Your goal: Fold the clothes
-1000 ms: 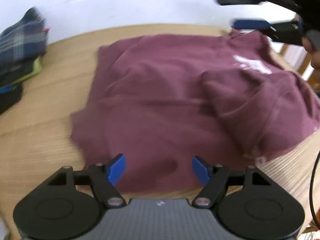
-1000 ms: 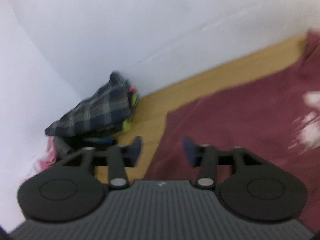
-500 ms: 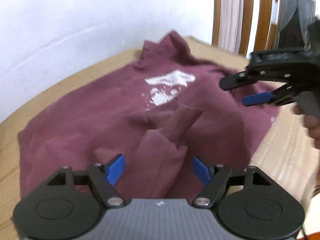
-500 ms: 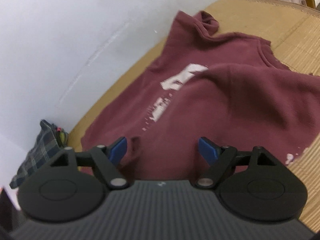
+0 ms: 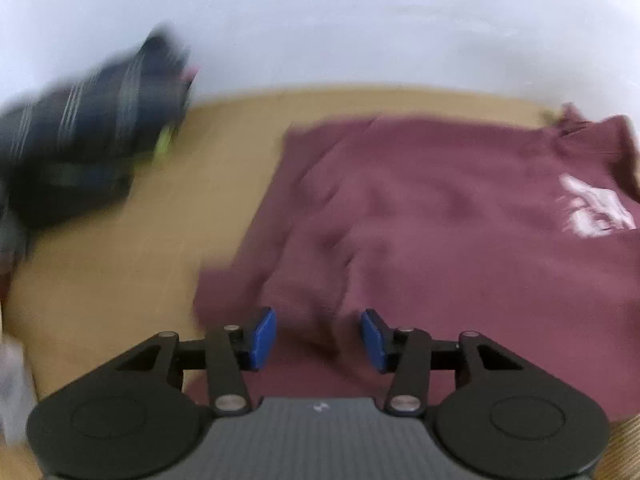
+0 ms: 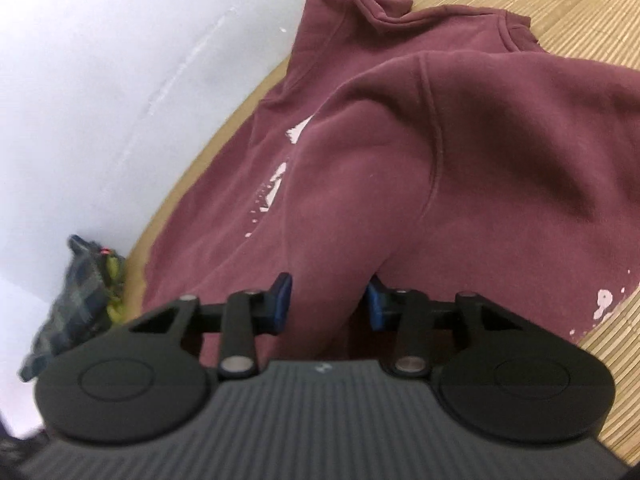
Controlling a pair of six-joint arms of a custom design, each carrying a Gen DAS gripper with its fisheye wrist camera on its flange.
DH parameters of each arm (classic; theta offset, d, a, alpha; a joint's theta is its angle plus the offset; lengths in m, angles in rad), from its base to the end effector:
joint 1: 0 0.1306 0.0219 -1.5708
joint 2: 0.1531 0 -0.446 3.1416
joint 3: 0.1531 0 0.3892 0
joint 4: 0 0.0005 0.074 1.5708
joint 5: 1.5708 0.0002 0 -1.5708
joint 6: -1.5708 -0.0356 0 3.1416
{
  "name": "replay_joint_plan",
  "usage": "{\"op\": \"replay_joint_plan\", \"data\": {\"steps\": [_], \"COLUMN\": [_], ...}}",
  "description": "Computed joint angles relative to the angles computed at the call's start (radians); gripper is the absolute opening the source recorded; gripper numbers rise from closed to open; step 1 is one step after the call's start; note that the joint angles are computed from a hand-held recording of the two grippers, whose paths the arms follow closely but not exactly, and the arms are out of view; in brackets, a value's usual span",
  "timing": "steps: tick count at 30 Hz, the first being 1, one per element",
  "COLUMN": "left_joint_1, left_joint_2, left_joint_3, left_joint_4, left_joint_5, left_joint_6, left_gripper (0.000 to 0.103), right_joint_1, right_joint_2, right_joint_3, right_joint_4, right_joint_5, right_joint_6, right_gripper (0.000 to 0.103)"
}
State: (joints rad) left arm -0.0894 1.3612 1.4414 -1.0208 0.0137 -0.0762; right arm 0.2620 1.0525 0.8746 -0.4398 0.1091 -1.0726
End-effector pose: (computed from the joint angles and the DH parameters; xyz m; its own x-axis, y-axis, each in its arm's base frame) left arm 0.4472 -0.0411 0.5184 -0.7949 0.1477 -0.5884 0.1583 0.9868 0.0338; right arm 0.3244 0.0825 0.4148 -0.4182 0.7919 -0.4449 0.4094 0.6015 0.6860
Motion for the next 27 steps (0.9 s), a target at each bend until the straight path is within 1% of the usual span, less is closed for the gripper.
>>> {"op": "replay_joint_plan", "data": {"steps": [2,3,5,6,7,9,10,12,14,16,17,18,19,20,21,22,23,25,27], "left_joint_1": [0.018,0.018,0.009,0.004,0.008,0.005,0.008,0.005,-0.007,-0.018,-0.022,-0.028,-0.033,-0.039,-0.053,-0.067,-0.076,-0.084,-0.088], "left_joint_2": [-0.012,-0.015,-0.011,-0.009,-0.014,-0.017,-0.023,-0.045,-0.052,-0.058,-0.061,-0.061,-0.060,-0.059,-0.047,-0.030,-0.007,0.031,0.053], "left_joint_3": [-0.016,-0.018,-0.006,0.002,0.006,0.020,0.025,0.023,0.031,0.038,0.039,0.034,0.029,0.023,0.016,0.006,0.000,-0.008,-0.023], "left_joint_4": [0.004,0.003,-0.012,-0.020,-0.033,-0.054,-0.061,-0.058,-0.031,-0.002,0.013,0.027,0.041,0.055,0.070,0.083,0.084,0.052,0.019], "left_joint_5": [0.019,0.016,0.017,0.018,0.027,0.054,0.077,0.100,0.117,0.134,0.142,0.147,0.151,0.155,0.129,0.099,0.066,0.018,-0.019], "left_joint_6": [0.012,0.006,-0.024,-0.039,-0.059,-0.070,-0.079,-0.082,-0.076,-0.067,-0.062,-0.068,-0.076,-0.084,-0.092,-0.093,-0.084,-0.068,-0.067], "left_gripper": [0.059,0.059,0.059,0.059,0.059,0.059,0.059,0.059,0.061,0.061,0.063,0.065,0.071,0.072,0.072,0.072,0.070,0.067,0.069], "right_joint_1": [-0.013,-0.020,-0.033,-0.032,-0.023,-0.006,-0.003,-0.014,-0.025,-0.037,-0.039,-0.032,-0.026,-0.026,-0.041,-0.057,-0.070,-0.078,-0.085], "right_joint_2": [-0.031,-0.044,-0.062,-0.069,-0.070,-0.070,-0.061,-0.016,0.032,0.094,0.122,0.139,0.146,0.149,0.139,0.131,0.121,0.097,0.102], "right_joint_3": [-0.033,-0.043,-0.034,-0.013,0.016,0.075,0.100,0.136,0.172,0.202,0.215,0.221,0.220,0.209,0.179,0.151,0.121,0.068,0.086], "right_joint_4": [0.052,0.066,0.036,0.004,-0.024,-0.074,-0.082,-0.035,0.001,-0.017,-0.038,-0.078,-0.111,-0.134,-0.137,-0.139,-0.125,-0.044,-0.068], "right_joint_5": [-0.025,-0.036,-0.063,-0.056,-0.025,0.035,0.056,0.066,0.071,0.069,0.082,0.122,0.159,0.177,0.150,0.124,0.104,0.095,0.080], "right_joint_6": [-0.036,-0.051,-0.054,-0.025,0.033,0.151,0.205,0.285,0.355,0.368,0.374,0.377,0.371,0.363,0.356,0.349,0.356,0.412,0.420], "right_gripper": [0.040,0.040,0.042,0.042,0.042,0.042,0.045,0.050,0.051,0.050,0.049,0.049,0.048,0.048,0.047,0.043,0.039,0.032,0.033]}}
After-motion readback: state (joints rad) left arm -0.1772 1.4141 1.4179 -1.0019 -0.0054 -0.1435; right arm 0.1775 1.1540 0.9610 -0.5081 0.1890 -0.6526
